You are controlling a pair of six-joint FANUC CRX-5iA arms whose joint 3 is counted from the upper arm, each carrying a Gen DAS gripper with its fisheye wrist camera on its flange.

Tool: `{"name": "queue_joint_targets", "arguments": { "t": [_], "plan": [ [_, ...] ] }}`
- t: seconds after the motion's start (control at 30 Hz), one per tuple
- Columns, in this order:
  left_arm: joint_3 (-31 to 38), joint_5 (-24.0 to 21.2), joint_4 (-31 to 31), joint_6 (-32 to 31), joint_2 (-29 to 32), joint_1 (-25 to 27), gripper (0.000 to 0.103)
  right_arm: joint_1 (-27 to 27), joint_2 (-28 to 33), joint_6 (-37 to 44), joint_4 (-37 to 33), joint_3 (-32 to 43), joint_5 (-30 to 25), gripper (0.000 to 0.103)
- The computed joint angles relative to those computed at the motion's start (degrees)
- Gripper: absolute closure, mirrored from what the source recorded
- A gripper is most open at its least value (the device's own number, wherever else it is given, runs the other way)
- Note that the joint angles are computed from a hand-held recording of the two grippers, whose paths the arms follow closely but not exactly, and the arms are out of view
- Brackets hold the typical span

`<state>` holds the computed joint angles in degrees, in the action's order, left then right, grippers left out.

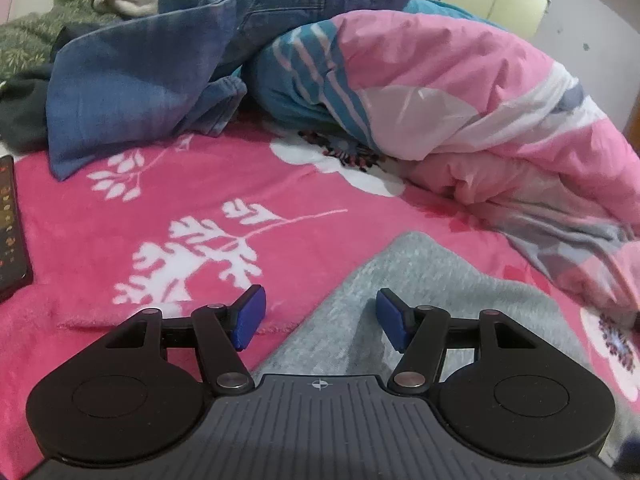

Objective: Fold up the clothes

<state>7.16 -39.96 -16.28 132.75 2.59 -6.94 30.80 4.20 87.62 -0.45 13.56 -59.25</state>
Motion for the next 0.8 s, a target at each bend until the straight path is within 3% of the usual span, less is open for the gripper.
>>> {"name": "queue_joint_targets", "arguments": {
  "t": [0.13, 0.23, 0.3, 0.43, 0.6, 0.73, 0.8],
  "plan": [
    [0.58, -0.94, -2.69, 2.04, -0.38, -1.10, 0.042, 0.19, -7.05, -1.08, 0.38, -8.55, 1.18, 0.070],
    [1.05, -1.16, -6.10, 2.85, -0.95, -3.03, 0.041, 1.15, -6.66, 0.03, 0.78, -5.29, -4.10, 0.070],
    [1.18, -0.74, -7.11, 1.75, -0.93, -4.12, 0.041, 1.62, -5.52, 1.09, 0.54, -2.67, -4.82, 0.070],
    [2.85, -3.03, -8.07, 0.58, 0.66, -5.30, 0.040, 1.36, 0.68, 3.12, -3.22, 5.53, -1.28, 0.070],
    [2.79, -3.95, -5.31, -1.80, 1.20, -3.85, 0.040, -0.63, 14.43, -0.34, -9.01, 20.23, -1.72, 0.071],
    [1.47, -3.03, -1.34, -3.93, 0.93, -1.96, 0.040, -0.98, 22.44, -7.74, -6.58, 26.00, -1.04, 0.073],
    [1.35, -3.06, -1.54, -4.17, 0.74, -2.09, 0.040, -0.79, 23.53, -13.78, -2.89, 25.68, 0.89, 0.071]
  ]
}}
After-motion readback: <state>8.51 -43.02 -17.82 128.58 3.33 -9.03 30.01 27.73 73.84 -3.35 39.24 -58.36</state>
